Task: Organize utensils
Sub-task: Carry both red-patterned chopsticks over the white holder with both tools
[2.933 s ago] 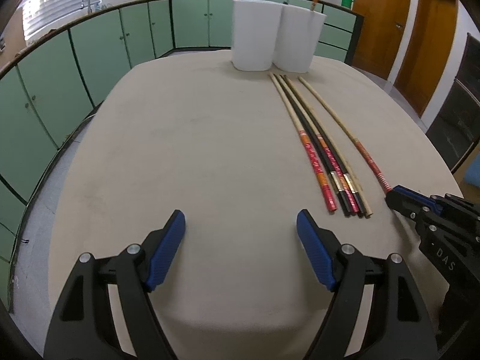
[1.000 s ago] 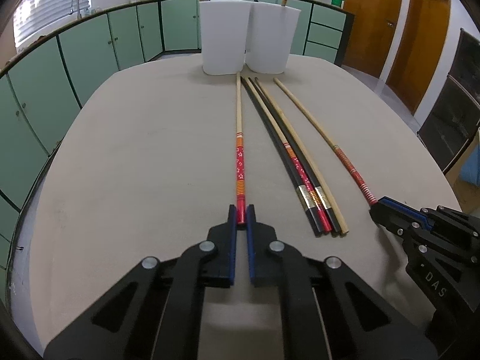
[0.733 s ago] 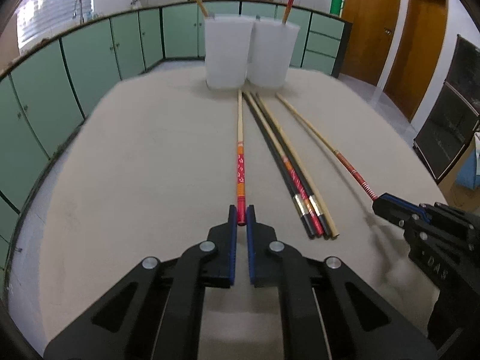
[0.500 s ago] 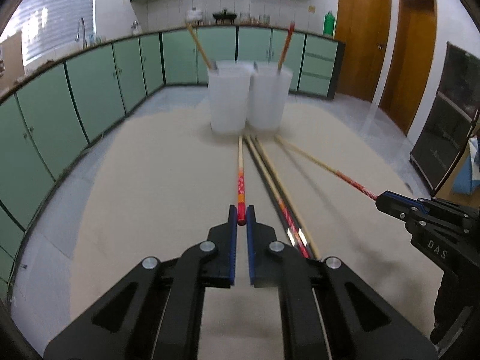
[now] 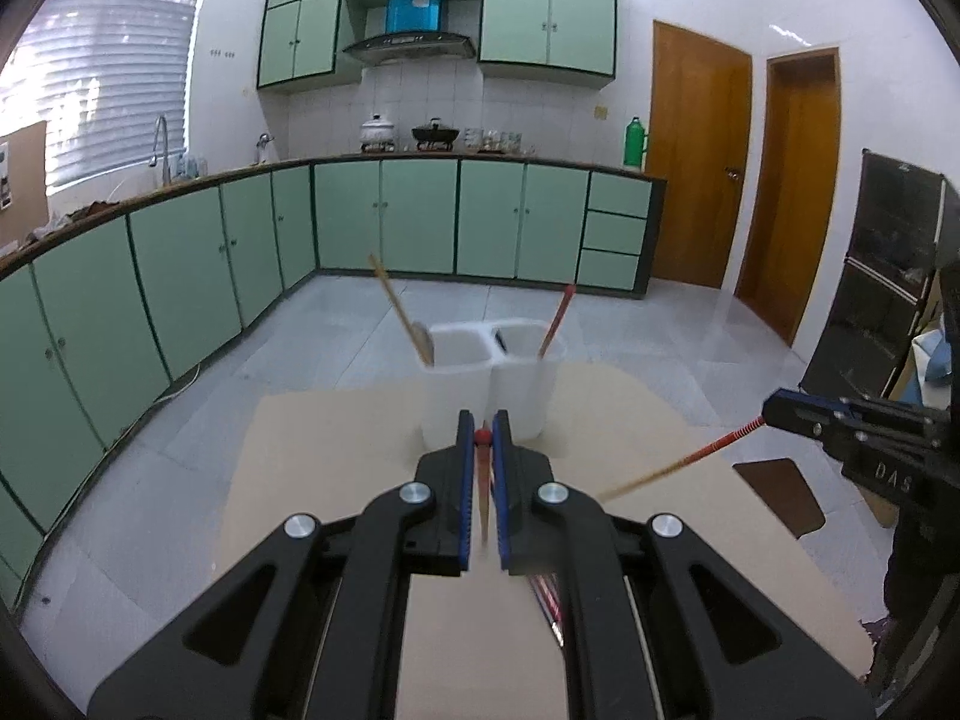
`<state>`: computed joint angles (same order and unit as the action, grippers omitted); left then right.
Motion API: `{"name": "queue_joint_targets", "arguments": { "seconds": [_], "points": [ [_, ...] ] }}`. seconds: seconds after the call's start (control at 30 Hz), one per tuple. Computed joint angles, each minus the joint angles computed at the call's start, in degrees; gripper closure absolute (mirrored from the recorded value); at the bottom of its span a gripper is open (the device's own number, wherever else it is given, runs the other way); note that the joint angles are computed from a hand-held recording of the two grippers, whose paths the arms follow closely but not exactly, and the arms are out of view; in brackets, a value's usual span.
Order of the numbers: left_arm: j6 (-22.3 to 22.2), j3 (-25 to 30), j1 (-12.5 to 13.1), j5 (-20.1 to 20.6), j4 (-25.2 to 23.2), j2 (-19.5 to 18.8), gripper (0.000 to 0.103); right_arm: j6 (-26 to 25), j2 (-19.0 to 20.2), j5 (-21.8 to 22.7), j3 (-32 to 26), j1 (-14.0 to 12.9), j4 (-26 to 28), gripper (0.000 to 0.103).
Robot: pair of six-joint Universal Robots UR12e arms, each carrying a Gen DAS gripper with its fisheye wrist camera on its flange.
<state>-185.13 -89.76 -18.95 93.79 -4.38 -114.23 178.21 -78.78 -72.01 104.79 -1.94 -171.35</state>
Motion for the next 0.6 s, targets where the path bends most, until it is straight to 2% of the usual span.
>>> {"name": "queue_joint_targets", "arguments": {
  "seconds": [0.17,0.33,0.43,0.6],
  "points": [
    [0.3,2.2,0.4,-2.0,-1.3,-0.6,0.098,-3.3,1.4,-0.9,-3.9,0.6,2.7,0.097],
    [1.1,3.3,0.5,-3.0,-1.1,-0.7,0.098,-3.6,2.3,0.5,-6.7,0.2,3.8,0.097],
    [1.2,4.7,0.6,-3.8,-0.8,-1.2,0.098,-3.3,2.8,0.4,-8.6,0.1,3.3,0.097],
    [2.0,9.1,0.5,-2.9,1.9,-2.8,0.098,-0.6,4.3,0.9,-12.9,-0.4,-1.0,0.097]
  ]
}}
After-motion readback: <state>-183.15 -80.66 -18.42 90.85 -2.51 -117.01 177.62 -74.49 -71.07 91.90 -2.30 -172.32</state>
